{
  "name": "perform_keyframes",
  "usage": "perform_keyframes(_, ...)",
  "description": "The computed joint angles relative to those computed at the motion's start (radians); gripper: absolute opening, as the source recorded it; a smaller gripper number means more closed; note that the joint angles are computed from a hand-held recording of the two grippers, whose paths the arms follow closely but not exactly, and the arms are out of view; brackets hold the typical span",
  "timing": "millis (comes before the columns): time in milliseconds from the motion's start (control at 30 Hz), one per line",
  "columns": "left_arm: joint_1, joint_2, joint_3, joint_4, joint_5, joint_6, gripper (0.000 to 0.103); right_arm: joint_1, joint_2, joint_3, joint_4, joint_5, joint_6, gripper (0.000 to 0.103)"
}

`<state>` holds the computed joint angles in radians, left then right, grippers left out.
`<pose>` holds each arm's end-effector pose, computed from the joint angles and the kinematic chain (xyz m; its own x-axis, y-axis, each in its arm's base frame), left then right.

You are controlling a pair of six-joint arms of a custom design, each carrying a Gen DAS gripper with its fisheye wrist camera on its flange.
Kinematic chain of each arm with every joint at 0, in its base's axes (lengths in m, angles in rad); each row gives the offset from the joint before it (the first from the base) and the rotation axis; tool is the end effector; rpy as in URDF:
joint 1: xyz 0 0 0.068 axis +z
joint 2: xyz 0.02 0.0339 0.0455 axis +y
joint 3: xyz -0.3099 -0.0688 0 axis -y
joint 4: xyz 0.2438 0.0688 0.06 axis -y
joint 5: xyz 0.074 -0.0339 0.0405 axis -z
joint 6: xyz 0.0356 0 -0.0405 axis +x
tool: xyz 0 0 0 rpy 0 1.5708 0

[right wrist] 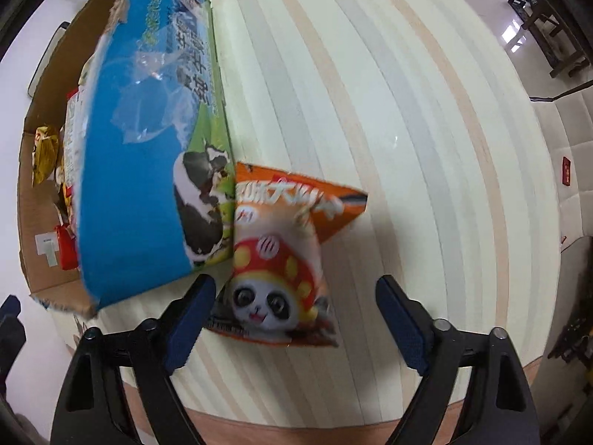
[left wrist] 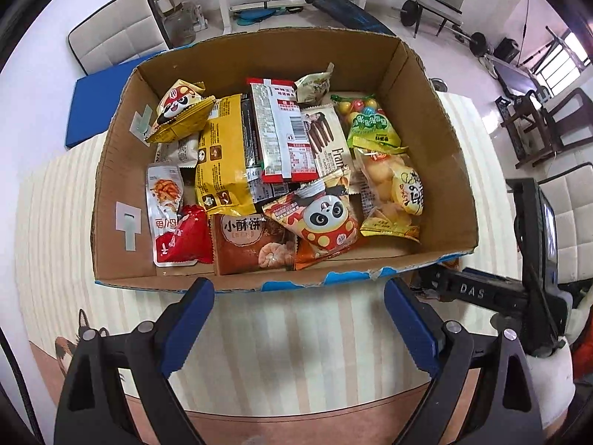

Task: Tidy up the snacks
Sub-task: 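Grasp the orange panda snack bag with the right tool, then carry the orange panda bag into the box and open the right tool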

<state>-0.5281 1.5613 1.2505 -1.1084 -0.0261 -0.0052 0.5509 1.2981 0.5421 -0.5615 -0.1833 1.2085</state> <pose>0.2458 -0.1423 0.2976 -0.8565 0.4936 -0.1511 0.4959 0.8680 0.0250 0.1520 0.1010 0.1828 -0.8100 0.5814 0.0762 0.5751 0.7623 0.2969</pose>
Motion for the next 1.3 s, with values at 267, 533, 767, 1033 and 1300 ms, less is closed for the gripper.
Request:
perform_keyframes(267,0.003,-0.027,-0.028,0.003,-0.008,0.006,0.094,0.079,-0.022,-0.030,0.019,0.045,0.054,0.047)
perform_keyframes(533,-0.005,-0.082,-0.071,-0.007,0.003,0.009,0.094,0.247,-0.138,-0.034,-0.043,0.111,0.201,0.043)
perform_keyframes(767,-0.027,-0.159,-0.127,-0.032,0.016,-0.001,0.094,0.532,-0.248,0.048,-0.175,0.241,0.448,0.042)
perform_keyframes(1033,-0.012,-0.225,-0.155,-0.080,0.053,-0.012,0.094,0.778,-0.263,0.265,-0.372,0.387,0.618,0.042)
perform_keyframes(1300,0.042,-0.281,-0.144,-0.125,0.090,-0.013,0.094,0.844,-0.268,0.435,-0.483,0.488,0.623,0.042)
